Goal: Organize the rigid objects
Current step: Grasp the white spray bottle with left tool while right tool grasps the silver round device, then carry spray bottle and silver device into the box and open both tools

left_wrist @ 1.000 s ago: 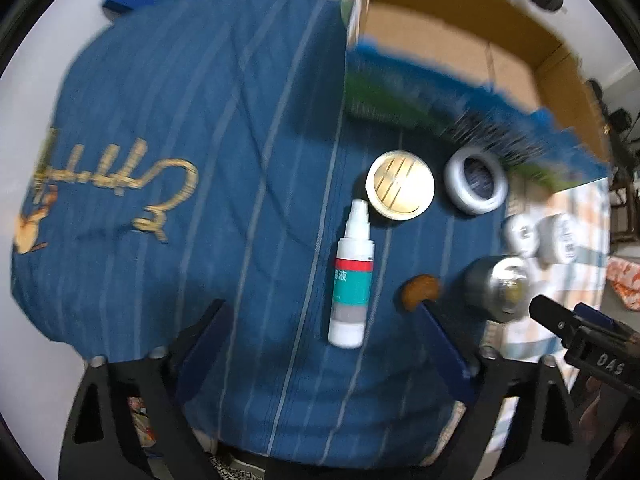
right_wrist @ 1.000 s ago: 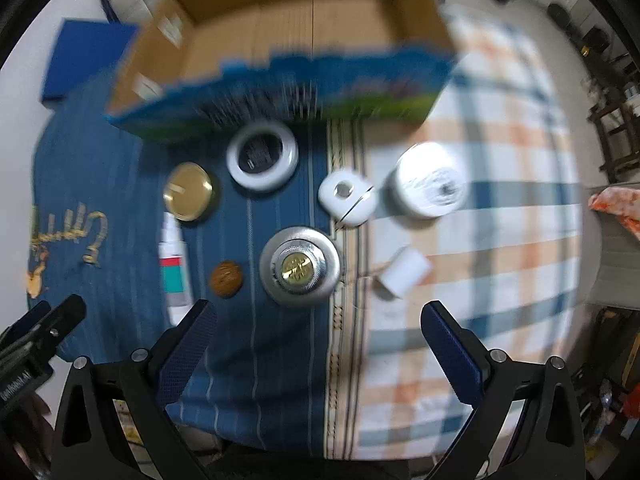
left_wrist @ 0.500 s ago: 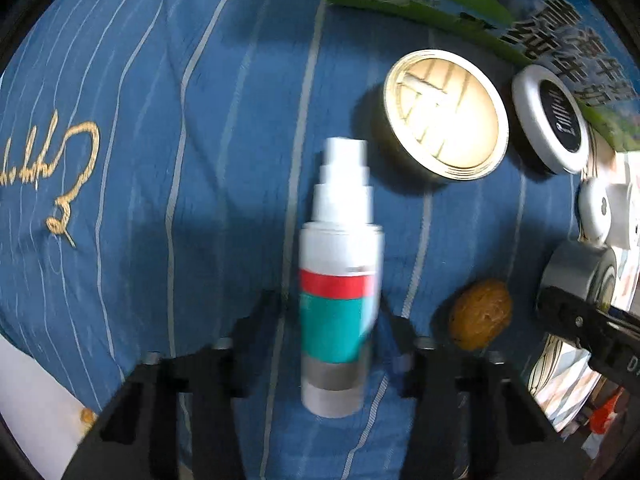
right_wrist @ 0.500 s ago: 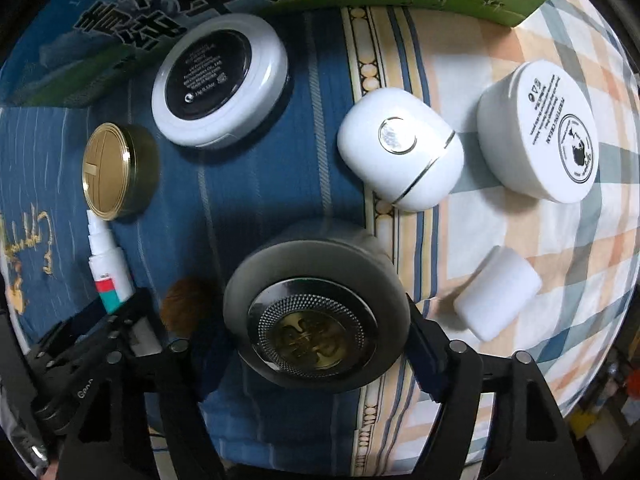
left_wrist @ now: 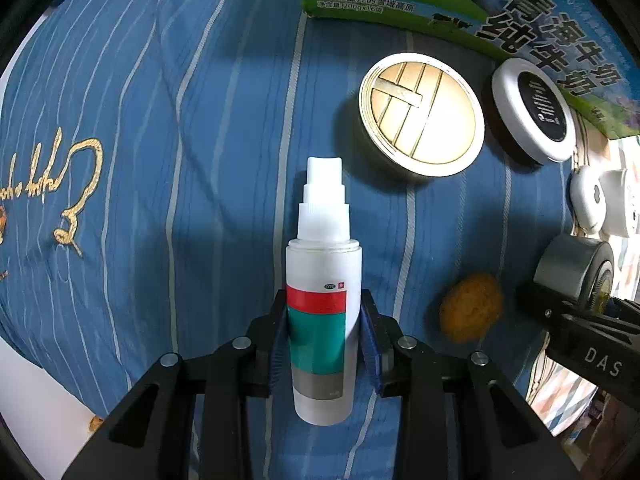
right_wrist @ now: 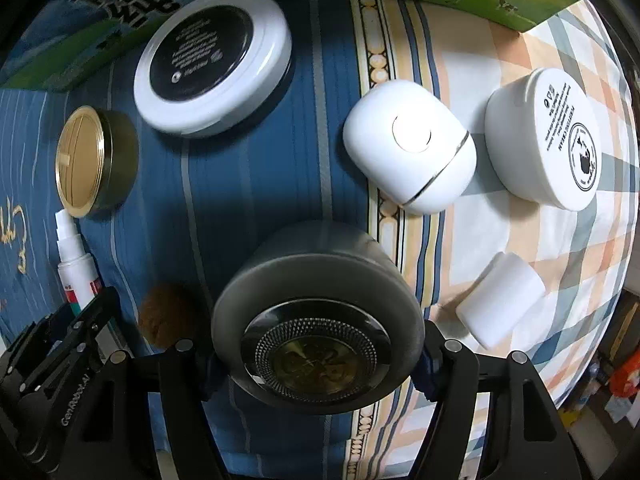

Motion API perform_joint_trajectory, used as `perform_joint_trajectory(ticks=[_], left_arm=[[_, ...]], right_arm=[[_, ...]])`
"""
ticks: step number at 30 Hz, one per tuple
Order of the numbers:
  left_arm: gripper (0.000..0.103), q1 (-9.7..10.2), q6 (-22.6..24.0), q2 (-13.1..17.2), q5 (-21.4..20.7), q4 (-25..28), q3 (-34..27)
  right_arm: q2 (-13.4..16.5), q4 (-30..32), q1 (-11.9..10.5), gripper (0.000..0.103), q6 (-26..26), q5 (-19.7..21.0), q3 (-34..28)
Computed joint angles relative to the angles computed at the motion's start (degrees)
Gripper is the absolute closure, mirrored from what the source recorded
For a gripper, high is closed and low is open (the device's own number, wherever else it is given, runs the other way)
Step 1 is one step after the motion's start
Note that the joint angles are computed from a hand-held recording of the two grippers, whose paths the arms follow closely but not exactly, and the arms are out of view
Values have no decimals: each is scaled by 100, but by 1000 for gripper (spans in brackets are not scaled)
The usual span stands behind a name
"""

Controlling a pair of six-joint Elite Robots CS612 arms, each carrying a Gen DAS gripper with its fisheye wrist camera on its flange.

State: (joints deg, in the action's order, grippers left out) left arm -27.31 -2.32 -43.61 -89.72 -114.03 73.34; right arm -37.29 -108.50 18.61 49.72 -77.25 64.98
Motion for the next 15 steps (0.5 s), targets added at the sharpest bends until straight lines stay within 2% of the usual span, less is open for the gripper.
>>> perform_joint_trajectory(ticks=[7,10,15], left_arm=[[73,79,5,-249,-264,-114,89],[73,82,64,-395,-367,-195,132],[73,86,165,-600,-565,-368,125]], right_arm=[[-17,-138,85,30,-22,9,-58],[-103,-292,108,30,-24,118,17],[-299,-464,128,31,-86,49,113]])
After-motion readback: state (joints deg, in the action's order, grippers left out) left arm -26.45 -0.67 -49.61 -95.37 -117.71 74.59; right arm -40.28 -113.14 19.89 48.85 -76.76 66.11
